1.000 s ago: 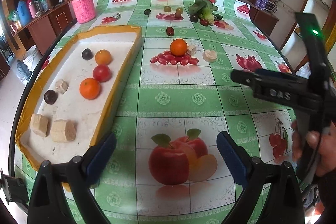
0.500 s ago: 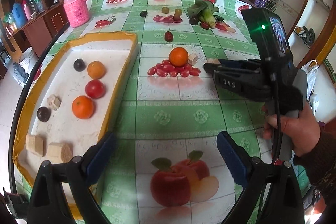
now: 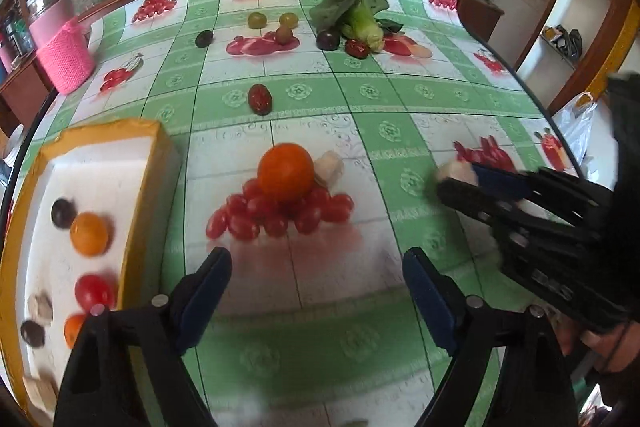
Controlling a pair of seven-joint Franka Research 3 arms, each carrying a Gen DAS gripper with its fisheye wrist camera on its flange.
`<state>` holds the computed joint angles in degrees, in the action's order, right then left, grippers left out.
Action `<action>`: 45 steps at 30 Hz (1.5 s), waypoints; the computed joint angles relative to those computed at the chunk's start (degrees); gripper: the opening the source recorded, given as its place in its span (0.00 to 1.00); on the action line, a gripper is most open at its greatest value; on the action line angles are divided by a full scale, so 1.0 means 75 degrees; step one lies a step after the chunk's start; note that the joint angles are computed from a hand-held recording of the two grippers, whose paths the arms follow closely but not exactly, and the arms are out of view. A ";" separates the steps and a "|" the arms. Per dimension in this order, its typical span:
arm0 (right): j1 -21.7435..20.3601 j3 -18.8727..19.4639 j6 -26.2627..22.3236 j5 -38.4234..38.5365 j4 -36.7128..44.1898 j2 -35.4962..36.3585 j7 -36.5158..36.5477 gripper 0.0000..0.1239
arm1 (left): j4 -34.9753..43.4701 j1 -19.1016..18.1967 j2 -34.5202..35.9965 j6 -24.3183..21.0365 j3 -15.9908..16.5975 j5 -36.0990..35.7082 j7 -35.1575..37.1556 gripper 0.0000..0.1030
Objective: Organize fruits
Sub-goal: 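Grasp a beige round piece with the right tool while the left tool grasps an orange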
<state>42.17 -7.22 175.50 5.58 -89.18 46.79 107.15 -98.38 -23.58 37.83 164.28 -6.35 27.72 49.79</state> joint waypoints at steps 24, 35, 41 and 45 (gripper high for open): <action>-0.0750 0.0986 0.0616 0.1064 -0.1010 -0.0555 -0.0658 0.23 | 0.0307 0.0580 0.0461 0.0399 -0.0592 -0.0880 0.1797 0.36; -0.0109 0.0479 0.0862 0.1288 -0.2029 -0.1133 -0.0423 0.23 | -0.2087 -0.0035 -0.0916 0.1932 -0.0140 -0.1074 0.0683 0.37; 0.0494 0.0025 0.0910 0.1248 -0.2572 -0.1473 -0.0110 0.23 | -0.3163 -0.0863 -0.1626 0.2613 0.0732 -0.0792 -0.0169 0.36; 0.0851 -0.0193 0.0927 0.1179 -0.2722 -0.1594 0.0069 0.23 | -0.3782 -0.1727 -0.2017 0.3021 0.1615 -0.0782 -0.0558 0.36</action>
<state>48.56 -8.66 182.45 14.42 -109.60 34.83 107.66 -126.74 -36.53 22.70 186.94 5.77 21.85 45.61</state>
